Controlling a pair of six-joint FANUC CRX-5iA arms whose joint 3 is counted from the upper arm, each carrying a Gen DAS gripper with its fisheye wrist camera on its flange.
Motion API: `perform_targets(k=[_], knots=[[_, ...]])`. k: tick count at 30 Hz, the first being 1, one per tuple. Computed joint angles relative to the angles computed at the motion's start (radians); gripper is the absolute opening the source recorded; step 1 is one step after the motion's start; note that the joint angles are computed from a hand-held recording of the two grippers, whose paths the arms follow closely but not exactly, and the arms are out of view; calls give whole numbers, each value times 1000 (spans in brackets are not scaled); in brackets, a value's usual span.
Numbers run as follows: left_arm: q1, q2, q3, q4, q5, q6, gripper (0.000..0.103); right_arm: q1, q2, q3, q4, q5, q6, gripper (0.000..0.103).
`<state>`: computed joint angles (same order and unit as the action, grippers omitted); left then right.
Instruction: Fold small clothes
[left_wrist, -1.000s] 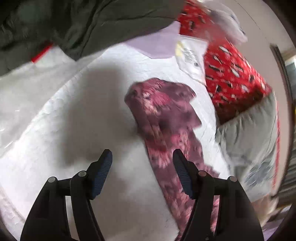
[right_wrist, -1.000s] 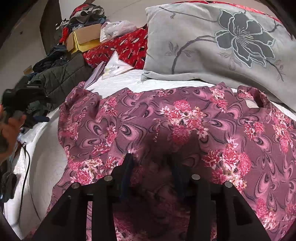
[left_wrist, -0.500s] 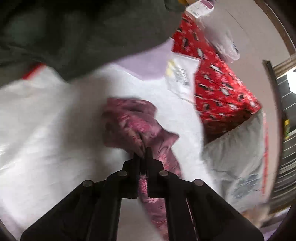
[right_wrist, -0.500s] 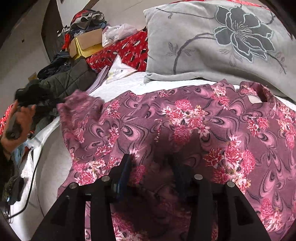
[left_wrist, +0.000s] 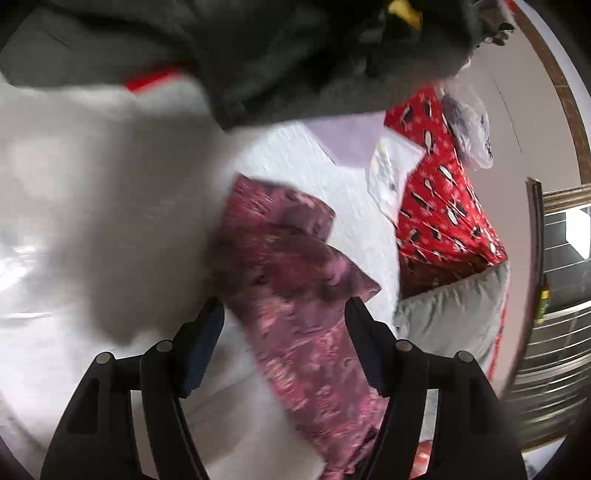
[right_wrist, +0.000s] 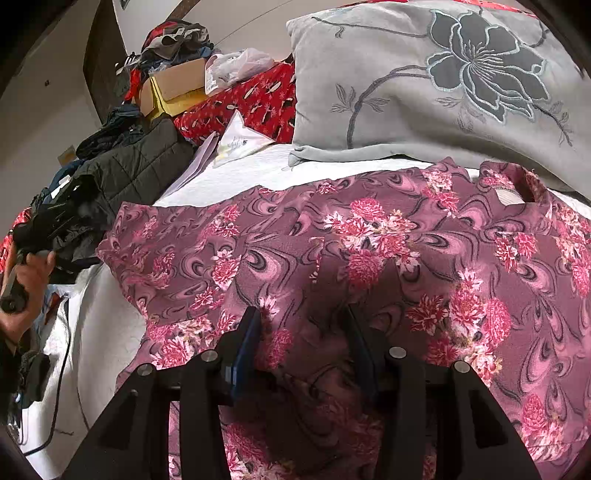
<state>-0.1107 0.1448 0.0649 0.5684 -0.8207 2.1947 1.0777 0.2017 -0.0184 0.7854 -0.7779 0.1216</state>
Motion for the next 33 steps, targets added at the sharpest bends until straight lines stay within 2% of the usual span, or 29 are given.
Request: perform_targets(k=[1, 3, 4, 5, 6, 7, 10, 11, 16, 19, 22, 25, 28, 30, 32, 33], knots=[[0, 25, 26, -8, -14, 23, 67, 0, -1, -1, 0, 1, -1, 49], [-1, 34, 41, -43, 13, 84, 61, 0, -3, -3, 0, 5, -2, 49], [-2, 40, 58, -64, 18, 112, 51, -1, -4, -5, 1, 8, -5, 49], [-1, 42, 60, -55, 25, 107, 20, -1, -6, -7, 1, 11, -6, 49], [-1, 45, 61, -29, 33, 81, 7, -2, -7, -9, 2, 14, -9, 49], [-4, 49, 79, -35, 25, 76, 7, -3, -9, -12, 2, 19, -10, 50], [-51, 66, 246, -243, -69, 128, 5, -7, -17, -28, 8, 43, -26, 50], [-64, 68, 278, -277, -88, 129, 4, -9, -20, -33, 9, 50, -30, 50], [-153, 118, 456, -379, -175, 115, 4, -8, -18, -23, -5, 42, -18, 50], [-209, 162, 569, -433, -231, 119, 3, -3, -8, 26, -72, 5, 61, 57], [-251, 198, 647, -446, -265, 113, 3, 9, -8, 82, -136, -73, 149, 58], [-291, 248, 747, -474, -323, 120, 3, 27, -59, 32, -72, -156, 108, 69], [-325, 299, 854, -548, -415, 150, 3, 38, -113, -26, -26, -272, 74, 71], [-315, 300, 837, -532, -433, 176, 3, 32, -171, -85, -35, -297, 27, 71], [-282, 264, 749, -502, -419, 203, 5, 23, -232, -151, -54, -303, -44, 71], [-254, 232, 681, -475, -400, 210, 11, 18, -254, -178, -68, -301, -68, 71]])
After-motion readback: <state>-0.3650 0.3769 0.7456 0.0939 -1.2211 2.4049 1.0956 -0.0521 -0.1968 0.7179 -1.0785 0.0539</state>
